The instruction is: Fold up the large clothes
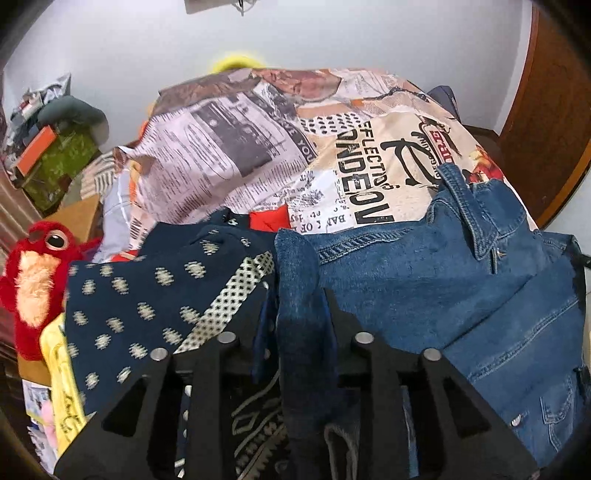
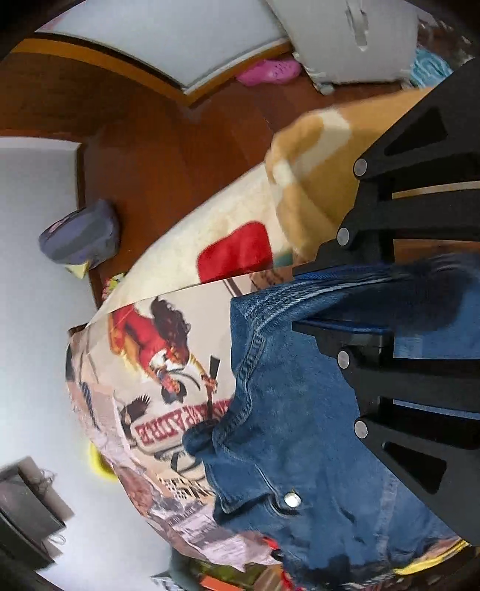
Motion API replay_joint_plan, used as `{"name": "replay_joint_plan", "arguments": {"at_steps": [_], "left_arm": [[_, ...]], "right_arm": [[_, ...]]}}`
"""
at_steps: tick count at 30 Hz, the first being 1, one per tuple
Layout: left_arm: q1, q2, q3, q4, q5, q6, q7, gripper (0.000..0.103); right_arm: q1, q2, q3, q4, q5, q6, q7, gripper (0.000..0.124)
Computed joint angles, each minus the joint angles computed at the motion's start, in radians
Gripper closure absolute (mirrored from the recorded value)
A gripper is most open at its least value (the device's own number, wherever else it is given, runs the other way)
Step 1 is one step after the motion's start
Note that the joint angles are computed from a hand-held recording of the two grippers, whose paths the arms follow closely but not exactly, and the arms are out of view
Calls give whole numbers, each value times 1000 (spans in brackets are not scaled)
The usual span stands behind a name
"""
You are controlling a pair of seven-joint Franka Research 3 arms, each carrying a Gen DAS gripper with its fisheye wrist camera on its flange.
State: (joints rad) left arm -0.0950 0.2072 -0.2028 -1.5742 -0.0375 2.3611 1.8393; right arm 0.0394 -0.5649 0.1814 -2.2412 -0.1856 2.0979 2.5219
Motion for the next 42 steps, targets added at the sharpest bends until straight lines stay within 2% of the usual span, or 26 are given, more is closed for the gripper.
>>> {"name": "replay_joint_plan", "arguments": {"at_steps": [2,5,7,9,12,14,16,22,32,38,42], "left_arm": [[3,-37,0,-34,-4,15,9,63],[15,-110,1,-86,-67,13,57,58],[15,-156,9,-121,-101,12,84,55],[14,-217,22,-169,-146,19,123,49],[3,-298,53,-233,-211,17,176,38],[-3,-344,73,-266,-221,-8,187,14],[-12,-394,97,-315,-253,-8,216,10],[-29,-513,157,-451,-270,-67,272,8],[0,-599,233,-624,-300,-292,271,9],[31,-634,284,-683,-403,-446,282,9],[54,-646,294,-727,-460,-501,276,8]], "right_arm": [[8,-17,17,31,-28,-29,-29,105],[26,-50,44,79,-57,-83,-76,102],[34,-69,68,111,-78,-124,-102,94],[39,-91,95,135,-102,-155,-121,80],[50,-131,131,153,-120,-190,-131,74],[61,-153,145,160,-108,-210,-132,67],[71,-180,157,155,-85,-229,-122,63],[105,-241,186,114,-15,-268,-99,61],[158,-327,245,1,91,-327,9,61],[205,-399,255,-98,164,-311,107,61],[228,-452,255,-176,219,-276,180,61]]}}
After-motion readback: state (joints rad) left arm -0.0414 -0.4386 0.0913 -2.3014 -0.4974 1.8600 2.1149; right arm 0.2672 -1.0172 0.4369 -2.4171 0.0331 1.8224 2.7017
